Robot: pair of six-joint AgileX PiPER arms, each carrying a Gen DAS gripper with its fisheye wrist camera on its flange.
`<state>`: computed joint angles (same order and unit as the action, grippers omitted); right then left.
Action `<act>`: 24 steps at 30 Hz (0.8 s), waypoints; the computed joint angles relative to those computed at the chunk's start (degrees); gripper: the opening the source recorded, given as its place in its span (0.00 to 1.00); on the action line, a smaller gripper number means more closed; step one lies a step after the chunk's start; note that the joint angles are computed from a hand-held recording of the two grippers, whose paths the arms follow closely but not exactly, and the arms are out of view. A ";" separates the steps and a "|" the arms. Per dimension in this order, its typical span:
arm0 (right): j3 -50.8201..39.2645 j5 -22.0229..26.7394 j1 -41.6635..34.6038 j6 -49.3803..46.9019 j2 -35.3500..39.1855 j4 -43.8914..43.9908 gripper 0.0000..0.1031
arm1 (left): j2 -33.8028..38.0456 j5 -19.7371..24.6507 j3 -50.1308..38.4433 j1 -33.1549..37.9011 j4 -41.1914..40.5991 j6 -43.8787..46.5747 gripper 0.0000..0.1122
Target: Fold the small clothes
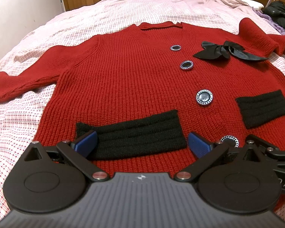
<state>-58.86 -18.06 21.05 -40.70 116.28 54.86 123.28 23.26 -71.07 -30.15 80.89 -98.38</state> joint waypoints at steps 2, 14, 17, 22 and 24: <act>0.00 0.01 0.00 0.01 0.01 0.00 1.00 | 0.02 -0.05 0.02 0.03 0.23 -0.24 0.92; -0.27 0.12 -0.05 -0.64 0.14 0.57 1.00 | 0.27 0.17 0.09 0.02 1.31 -1.24 0.92; -0.26 0.10 -0.03 -0.65 0.12 0.60 1.00 | 0.25 0.18 0.12 -0.04 1.44 -1.37 0.92; -0.24 0.07 0.01 -0.73 0.11 0.69 1.00 | 0.27 0.18 0.12 -0.01 1.54 -1.44 0.92; -0.22 0.04 0.03 -0.74 0.10 0.71 1.00 | 0.27 0.22 0.12 -0.05 1.51 -1.43 0.92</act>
<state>-59.08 -18.02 21.08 -41.44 116.38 55.57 123.55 23.48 -70.96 -30.21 82.40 -99.81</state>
